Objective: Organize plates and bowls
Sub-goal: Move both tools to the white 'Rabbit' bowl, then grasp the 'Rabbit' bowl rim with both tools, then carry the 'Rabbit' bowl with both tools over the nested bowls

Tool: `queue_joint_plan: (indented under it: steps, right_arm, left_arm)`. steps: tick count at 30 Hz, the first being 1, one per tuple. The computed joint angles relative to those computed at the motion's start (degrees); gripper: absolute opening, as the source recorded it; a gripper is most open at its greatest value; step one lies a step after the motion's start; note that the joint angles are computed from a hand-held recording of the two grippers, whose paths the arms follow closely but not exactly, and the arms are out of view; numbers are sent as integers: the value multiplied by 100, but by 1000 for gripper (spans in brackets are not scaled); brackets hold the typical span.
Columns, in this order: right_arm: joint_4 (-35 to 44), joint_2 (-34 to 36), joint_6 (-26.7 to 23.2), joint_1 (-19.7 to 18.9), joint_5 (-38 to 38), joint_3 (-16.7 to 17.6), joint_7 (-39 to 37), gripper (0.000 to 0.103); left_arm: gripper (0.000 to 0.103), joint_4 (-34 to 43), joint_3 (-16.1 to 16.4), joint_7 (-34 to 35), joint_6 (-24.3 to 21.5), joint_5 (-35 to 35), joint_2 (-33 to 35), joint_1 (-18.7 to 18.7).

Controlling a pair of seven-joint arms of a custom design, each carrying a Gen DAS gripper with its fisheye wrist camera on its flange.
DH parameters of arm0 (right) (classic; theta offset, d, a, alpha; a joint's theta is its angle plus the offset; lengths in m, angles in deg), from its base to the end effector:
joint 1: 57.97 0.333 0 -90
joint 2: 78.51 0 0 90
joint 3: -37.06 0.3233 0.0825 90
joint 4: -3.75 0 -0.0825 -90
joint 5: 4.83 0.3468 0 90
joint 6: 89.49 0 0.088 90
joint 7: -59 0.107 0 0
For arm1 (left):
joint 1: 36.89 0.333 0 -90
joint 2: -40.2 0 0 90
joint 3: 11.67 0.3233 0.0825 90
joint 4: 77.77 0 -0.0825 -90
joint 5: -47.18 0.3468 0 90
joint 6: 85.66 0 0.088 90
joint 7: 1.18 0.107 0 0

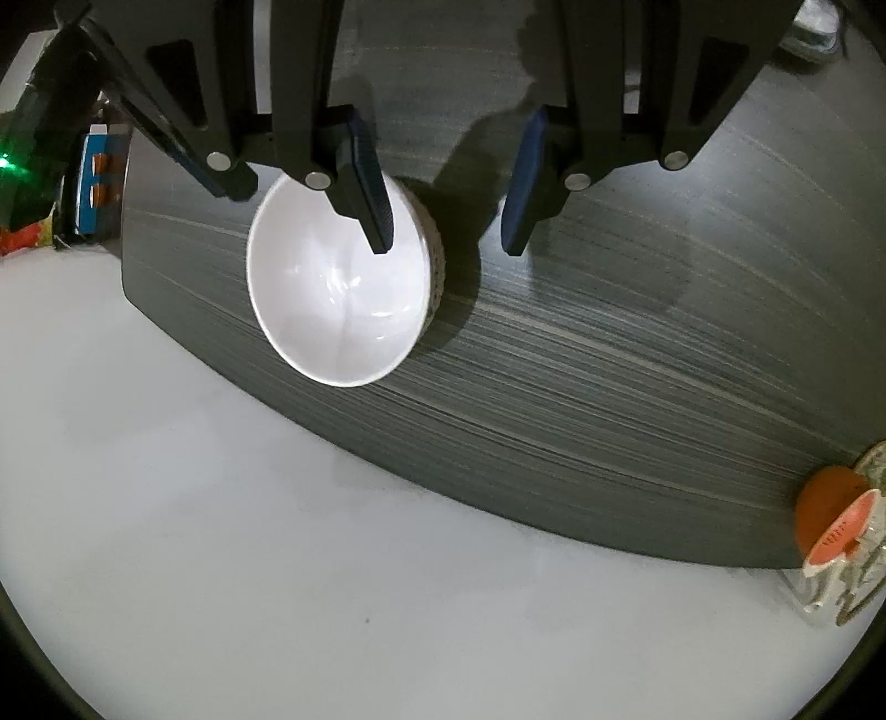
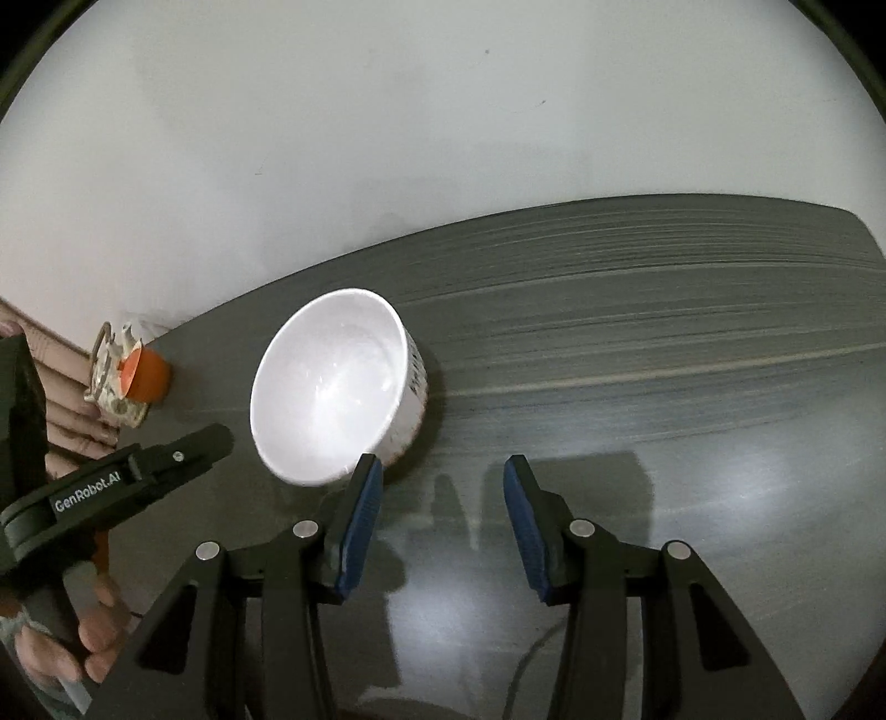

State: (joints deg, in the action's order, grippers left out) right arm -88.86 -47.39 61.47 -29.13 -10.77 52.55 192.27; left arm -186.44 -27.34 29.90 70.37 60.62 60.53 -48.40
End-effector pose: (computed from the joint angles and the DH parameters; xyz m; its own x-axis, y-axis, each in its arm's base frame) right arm 0.5217 0.4639 0.3992 0.0829 -0.9279 -0.3635 -0.9495 0.0373 -0.3115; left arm 0.5702 -0.2832 0.4055 0.3121 -0.8831 0.3504 -0.8478 -0.4253 -0.3167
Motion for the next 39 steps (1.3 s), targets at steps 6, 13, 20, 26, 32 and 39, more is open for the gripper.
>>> queue_joint_plan:
  steps: [6, 13, 20, 26, 32, 39]
  right_arm:
    - [859, 610, -356, 196, -147, -189, 231, 45]
    - [1499, 1090, -695, 271, -115, -198, 224, 42]
    - [1656, 1269, -613, 237, 92, -51, -17, 25]
    - [1841, 1296, -863, 373, 120, -107, -103, 19]
    - [1211, 732, -717, 404, 16, -158, -28, 20]
    - [8, -334, -186, 347, -104, -116, 269, 20]
  left_arm:
    - [41, 386, -60, 208, -223, -86, 384, 62]
    - [39, 455, -190, 474, -160, -325, 570, 179]
    - [16, 361, -435, 786, 115, -691, 575, 372]
    - [16, 282, -412, 808, -65, -720, 396, 251]
    - [16, 37, -319, 676, -183, -537, -156, -52]
    - [16, -300, -93, -146, -608, 251, -987, -670]
